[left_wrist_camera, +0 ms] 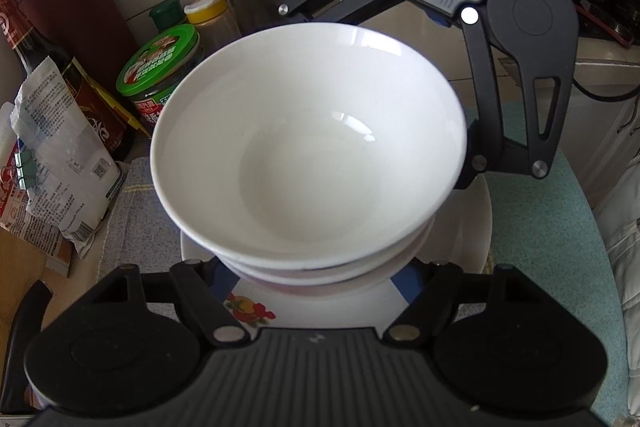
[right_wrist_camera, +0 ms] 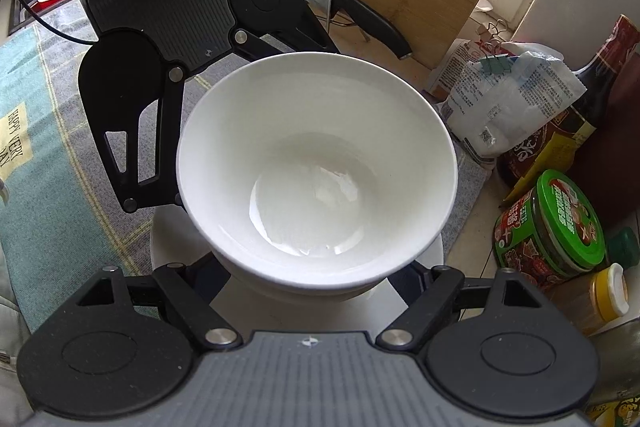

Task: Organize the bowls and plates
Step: 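Lift the bowl stack with both tools and lower it onto the plate stack, then open both tools and pull them back from the stacked dishes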

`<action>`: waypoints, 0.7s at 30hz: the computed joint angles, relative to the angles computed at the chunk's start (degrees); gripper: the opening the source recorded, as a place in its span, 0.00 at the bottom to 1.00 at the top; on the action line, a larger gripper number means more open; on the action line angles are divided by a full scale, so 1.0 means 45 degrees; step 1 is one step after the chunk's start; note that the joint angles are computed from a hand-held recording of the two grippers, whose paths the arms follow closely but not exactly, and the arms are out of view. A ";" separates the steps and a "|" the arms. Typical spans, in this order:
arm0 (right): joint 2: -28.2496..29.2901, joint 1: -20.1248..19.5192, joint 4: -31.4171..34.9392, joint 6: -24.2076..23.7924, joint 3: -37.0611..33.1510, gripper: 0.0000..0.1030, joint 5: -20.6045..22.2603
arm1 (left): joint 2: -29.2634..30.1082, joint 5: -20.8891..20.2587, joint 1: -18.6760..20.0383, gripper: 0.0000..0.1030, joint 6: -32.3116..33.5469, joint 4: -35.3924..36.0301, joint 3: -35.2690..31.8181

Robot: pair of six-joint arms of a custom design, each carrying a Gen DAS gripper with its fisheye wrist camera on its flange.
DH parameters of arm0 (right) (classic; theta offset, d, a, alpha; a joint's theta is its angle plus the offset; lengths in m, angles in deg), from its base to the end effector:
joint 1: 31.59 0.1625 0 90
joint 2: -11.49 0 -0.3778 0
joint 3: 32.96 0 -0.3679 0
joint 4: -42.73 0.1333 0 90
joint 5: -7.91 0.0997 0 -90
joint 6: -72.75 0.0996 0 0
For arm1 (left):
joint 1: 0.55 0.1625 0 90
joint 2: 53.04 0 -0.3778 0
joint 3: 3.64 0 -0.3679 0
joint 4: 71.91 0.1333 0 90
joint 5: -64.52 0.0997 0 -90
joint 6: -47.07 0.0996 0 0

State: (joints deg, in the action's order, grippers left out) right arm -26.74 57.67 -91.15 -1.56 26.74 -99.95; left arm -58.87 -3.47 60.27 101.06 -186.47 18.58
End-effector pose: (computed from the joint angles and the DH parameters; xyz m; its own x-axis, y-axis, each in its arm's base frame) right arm 0.0928 -0.7687 0.2120 -0.2685 -0.8550 0.4437 -0.9116 0.3744 0.1699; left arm -0.2609 -0.8171 0.0198 -0.1008 0.9375 -0.3331 0.9595 0.1801 0.2165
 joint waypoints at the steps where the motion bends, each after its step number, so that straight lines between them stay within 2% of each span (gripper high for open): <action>1: 0.0003 -0.0007 0.0016 0.0032 -0.0011 0.85 -0.0002 | 0.0082 -0.0044 0.0016 0.75 -0.0048 0.0111 -0.0178; 7: 0.0069 -0.0008 -0.0159 0.0373 -0.0014 0.89 -0.0053 | 0.0627 -0.0200 0.0126 0.77 -0.0383 0.0624 -0.1265; 10: -0.0032 -0.0008 -0.0366 0.0345 0.0233 0.97 0.0016 | -0.0333 -0.0043 0.0048 0.79 -0.0020 -0.0991 0.0824; 12: -0.0183 -0.0021 -0.0603 0.0245 0.0533 1.00 0.0131 | -0.0867 -0.0129 0.0021 0.88 0.0014 -0.1917 0.1889; 17: -0.0521 0.0020 -0.1301 0.0462 0.1167 1.00 0.0172 | -0.2096 -0.0014 -0.0055 0.99 -0.1920 -0.3842 0.3961; 19: -0.0703 0.0056 -0.1686 0.0552 0.1494 1.00 0.0189 | -0.2823 0.0320 -0.0178 0.99 -0.2239 -0.5443 0.5513; 21: -0.0892 0.0089 -0.2157 0.0640 0.1880 1.00 0.0213 | -0.3491 0.1028 -0.0405 0.99 -0.2652 -0.7369 0.7145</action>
